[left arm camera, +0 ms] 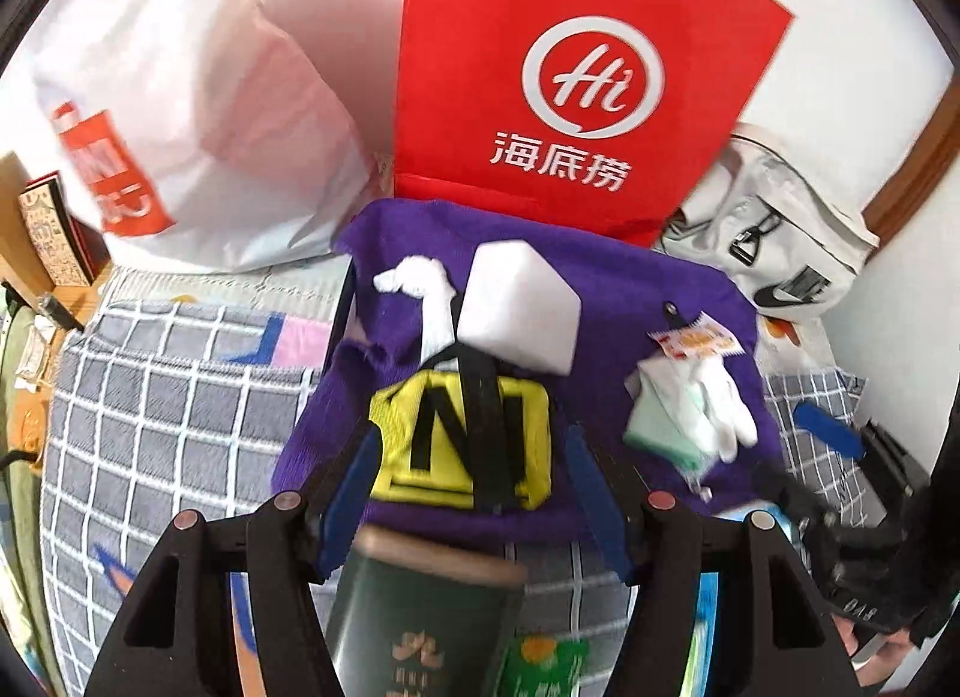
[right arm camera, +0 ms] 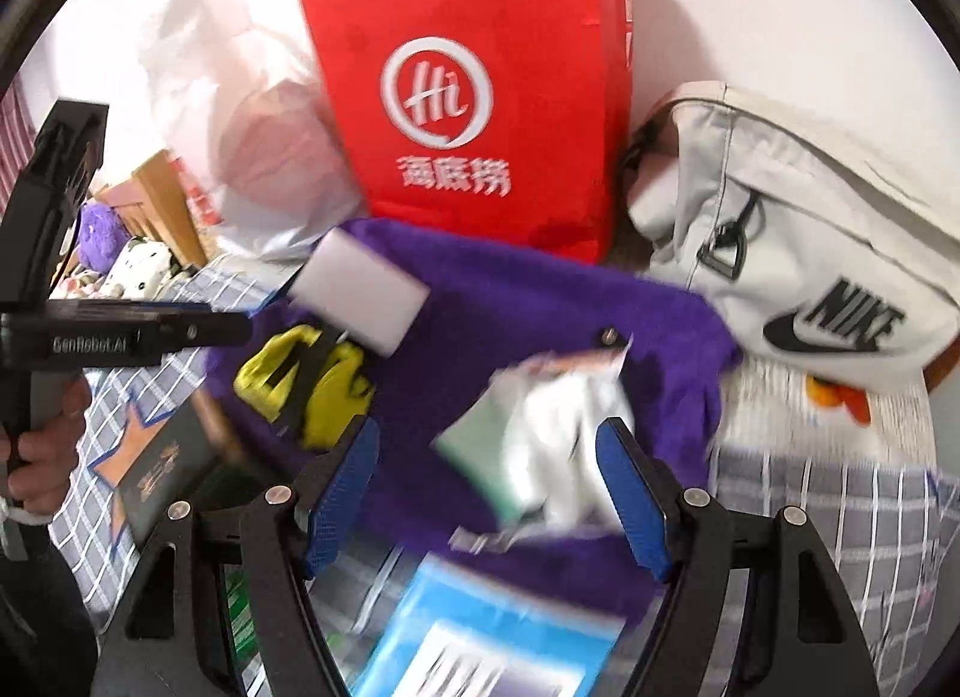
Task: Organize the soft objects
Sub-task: 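Release the snack packet on the towel with right tool while left tool releases sponge, then move both tools back down to the pile of items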
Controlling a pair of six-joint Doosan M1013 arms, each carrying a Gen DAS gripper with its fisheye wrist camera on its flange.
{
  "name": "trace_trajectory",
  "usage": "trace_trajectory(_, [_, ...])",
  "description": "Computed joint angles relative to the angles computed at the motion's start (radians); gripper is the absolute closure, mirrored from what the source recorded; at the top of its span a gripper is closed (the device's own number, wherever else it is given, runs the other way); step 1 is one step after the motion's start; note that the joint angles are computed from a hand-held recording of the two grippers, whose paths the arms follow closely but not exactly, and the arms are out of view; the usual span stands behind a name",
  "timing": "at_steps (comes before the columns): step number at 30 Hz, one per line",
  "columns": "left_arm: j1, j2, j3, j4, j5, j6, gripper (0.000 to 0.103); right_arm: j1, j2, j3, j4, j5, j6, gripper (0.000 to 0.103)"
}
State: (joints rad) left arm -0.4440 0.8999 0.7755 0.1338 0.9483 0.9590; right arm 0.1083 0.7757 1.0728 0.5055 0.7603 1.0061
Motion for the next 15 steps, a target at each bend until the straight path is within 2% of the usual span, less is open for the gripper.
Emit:
trace_trajectory(7, [-0.026, -0.107, 0.185, 0.056, -0.098, -0.066, 0.041, 0.005, -0.111, 0.199, 0.058, -0.063, -0.042, 0.031])
trace_trajectory(15, [-0.051, -0.202, 0.362, 0.110, -0.206, -0.148, 0.041, 0.017, -0.198, 0.355, 0.098, -0.100, -0.103, 0.054])
